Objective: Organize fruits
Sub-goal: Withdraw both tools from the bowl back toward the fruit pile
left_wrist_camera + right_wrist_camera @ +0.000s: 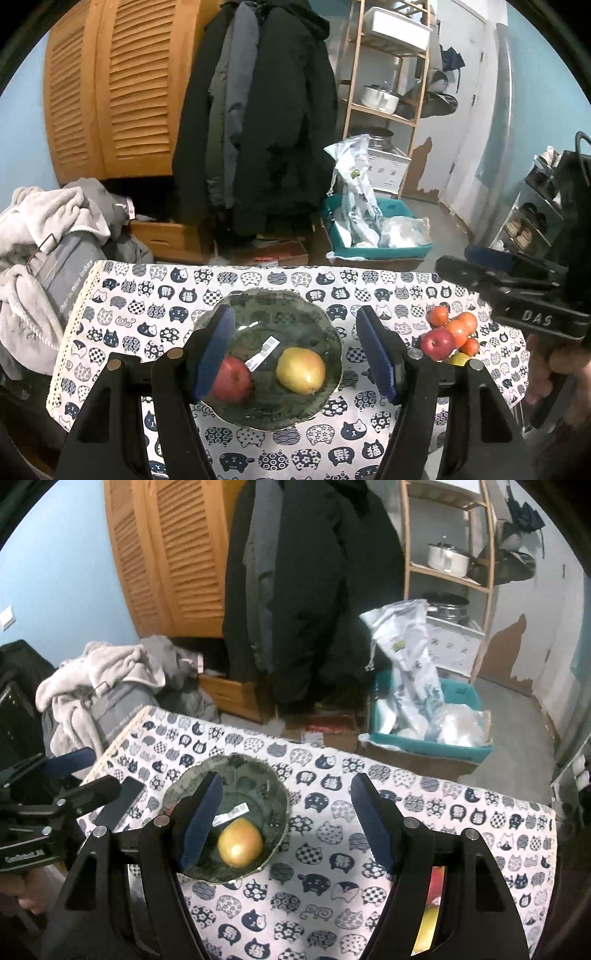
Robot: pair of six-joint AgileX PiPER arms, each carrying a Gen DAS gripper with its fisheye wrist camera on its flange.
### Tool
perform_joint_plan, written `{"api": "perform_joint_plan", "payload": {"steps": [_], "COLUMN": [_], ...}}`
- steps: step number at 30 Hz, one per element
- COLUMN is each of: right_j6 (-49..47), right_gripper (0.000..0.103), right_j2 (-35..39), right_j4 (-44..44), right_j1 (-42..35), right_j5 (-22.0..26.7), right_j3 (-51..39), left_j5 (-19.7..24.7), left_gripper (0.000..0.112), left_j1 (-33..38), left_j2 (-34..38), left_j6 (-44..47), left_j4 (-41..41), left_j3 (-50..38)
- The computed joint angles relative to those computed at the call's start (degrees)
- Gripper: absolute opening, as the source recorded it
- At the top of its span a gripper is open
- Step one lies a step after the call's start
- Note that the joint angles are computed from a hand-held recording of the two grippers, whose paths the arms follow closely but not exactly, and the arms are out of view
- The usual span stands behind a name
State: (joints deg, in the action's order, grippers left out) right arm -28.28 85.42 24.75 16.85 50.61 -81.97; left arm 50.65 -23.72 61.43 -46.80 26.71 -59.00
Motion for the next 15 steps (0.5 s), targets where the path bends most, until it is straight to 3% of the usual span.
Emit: {"api": "perform_joint_plan", "payload": {"steps": [15], "right_j6": [-9.9], "right_gripper": [0.076], "right_j2": [-3.1], "right_j4": [7.9], "right_j1": [-14.4], "right_j5": [5.7], "right_j3": [0.3], "left_j5": [2.0], "left_gripper": [0.073], "left_j1": [-8.2], "left_j2": [6.6], "left_j6": [-4.0], "left_j4": [3.1], "left_j3": [-4.6]}}
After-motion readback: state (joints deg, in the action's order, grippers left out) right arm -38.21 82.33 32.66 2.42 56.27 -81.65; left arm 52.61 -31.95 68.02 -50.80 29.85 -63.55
